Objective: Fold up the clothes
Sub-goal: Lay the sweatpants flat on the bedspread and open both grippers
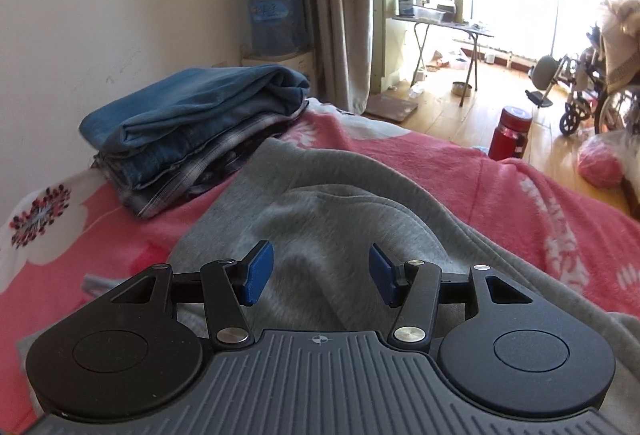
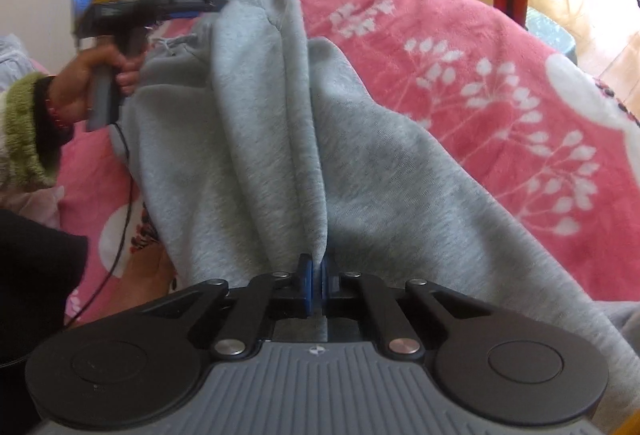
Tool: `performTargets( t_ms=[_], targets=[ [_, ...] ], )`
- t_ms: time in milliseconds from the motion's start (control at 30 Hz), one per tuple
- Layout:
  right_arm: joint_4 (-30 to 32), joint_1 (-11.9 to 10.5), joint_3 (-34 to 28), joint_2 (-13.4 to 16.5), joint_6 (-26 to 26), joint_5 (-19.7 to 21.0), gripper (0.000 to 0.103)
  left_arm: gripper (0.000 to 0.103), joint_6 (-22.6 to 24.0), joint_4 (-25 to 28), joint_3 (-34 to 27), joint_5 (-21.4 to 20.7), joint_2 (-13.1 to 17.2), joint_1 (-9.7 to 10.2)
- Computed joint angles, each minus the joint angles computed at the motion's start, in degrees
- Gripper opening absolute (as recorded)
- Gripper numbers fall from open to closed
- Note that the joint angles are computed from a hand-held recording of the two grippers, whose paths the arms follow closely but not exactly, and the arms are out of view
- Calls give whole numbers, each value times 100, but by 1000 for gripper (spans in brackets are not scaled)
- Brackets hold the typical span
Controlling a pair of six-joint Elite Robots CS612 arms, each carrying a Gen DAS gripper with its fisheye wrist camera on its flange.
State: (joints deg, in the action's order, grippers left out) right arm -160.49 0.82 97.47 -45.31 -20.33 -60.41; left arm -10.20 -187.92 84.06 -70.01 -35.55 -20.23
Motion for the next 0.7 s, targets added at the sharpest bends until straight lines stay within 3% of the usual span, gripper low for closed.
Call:
performTargets(
  t_ms=[200,300,433,700],
  targets=[
    [-494,-66,-32,-286,-248,-139,3,53,84,245,-290,153,156,-17],
    [-905,-94,-242,-291,-155,-539,3,53,88,294,-390,234,198,-25],
    [-1175,-100,-684,-84,113,-1094,3,53,176,315,-541,368,273,-44],
    [-879,-127,-1228,438,784,-1618,3,53,572,579,-1027,486,568,-48]
  ],
)
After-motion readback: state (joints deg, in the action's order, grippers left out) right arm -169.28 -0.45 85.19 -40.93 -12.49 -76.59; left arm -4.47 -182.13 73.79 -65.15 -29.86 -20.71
